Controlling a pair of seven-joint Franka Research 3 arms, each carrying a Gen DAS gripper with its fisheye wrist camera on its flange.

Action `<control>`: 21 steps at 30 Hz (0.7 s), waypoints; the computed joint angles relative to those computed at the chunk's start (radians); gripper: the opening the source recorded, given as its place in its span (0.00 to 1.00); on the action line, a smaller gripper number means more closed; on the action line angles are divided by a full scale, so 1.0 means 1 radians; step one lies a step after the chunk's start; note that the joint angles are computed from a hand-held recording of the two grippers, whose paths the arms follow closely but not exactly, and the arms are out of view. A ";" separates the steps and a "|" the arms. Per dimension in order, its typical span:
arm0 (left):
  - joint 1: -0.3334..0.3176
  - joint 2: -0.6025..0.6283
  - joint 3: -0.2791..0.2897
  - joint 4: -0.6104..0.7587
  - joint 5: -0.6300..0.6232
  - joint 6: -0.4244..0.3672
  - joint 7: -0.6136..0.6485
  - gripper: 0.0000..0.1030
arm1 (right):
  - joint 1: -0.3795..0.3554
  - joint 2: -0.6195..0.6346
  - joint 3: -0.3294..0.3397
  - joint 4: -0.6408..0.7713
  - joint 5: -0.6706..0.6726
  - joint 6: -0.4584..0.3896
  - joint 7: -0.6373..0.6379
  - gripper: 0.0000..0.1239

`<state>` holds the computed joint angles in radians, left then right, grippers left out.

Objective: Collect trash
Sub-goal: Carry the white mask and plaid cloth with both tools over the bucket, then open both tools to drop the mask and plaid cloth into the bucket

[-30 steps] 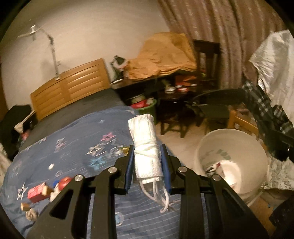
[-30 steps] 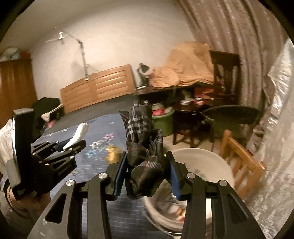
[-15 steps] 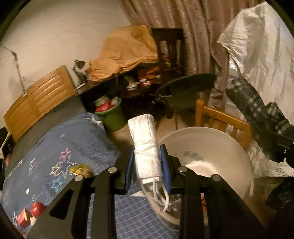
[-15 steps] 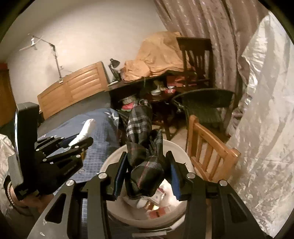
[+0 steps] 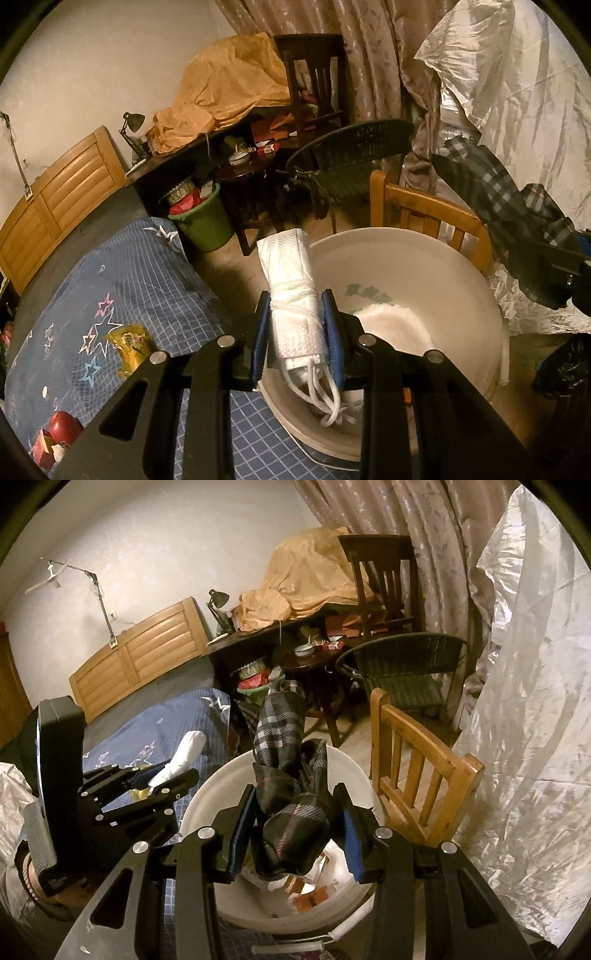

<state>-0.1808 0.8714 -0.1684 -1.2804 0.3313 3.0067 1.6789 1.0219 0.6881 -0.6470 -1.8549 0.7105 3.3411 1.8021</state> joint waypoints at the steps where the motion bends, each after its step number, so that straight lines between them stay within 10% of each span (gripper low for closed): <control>1: 0.002 0.001 -0.003 0.001 -0.001 -0.002 0.002 0.25 | -0.001 0.001 0.001 0.002 0.000 -0.002 0.000 0.35; 21: 0.023 0.080 -0.066 0.115 -0.054 -0.107 0.102 0.27 | -0.071 0.056 0.016 0.115 -0.165 -0.076 0.088 0.39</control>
<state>-0.1576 0.9511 -0.2346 -1.1659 0.2770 2.9002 1.7808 0.9505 0.7445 -0.6314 -1.7398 0.5460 3.2647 1.8897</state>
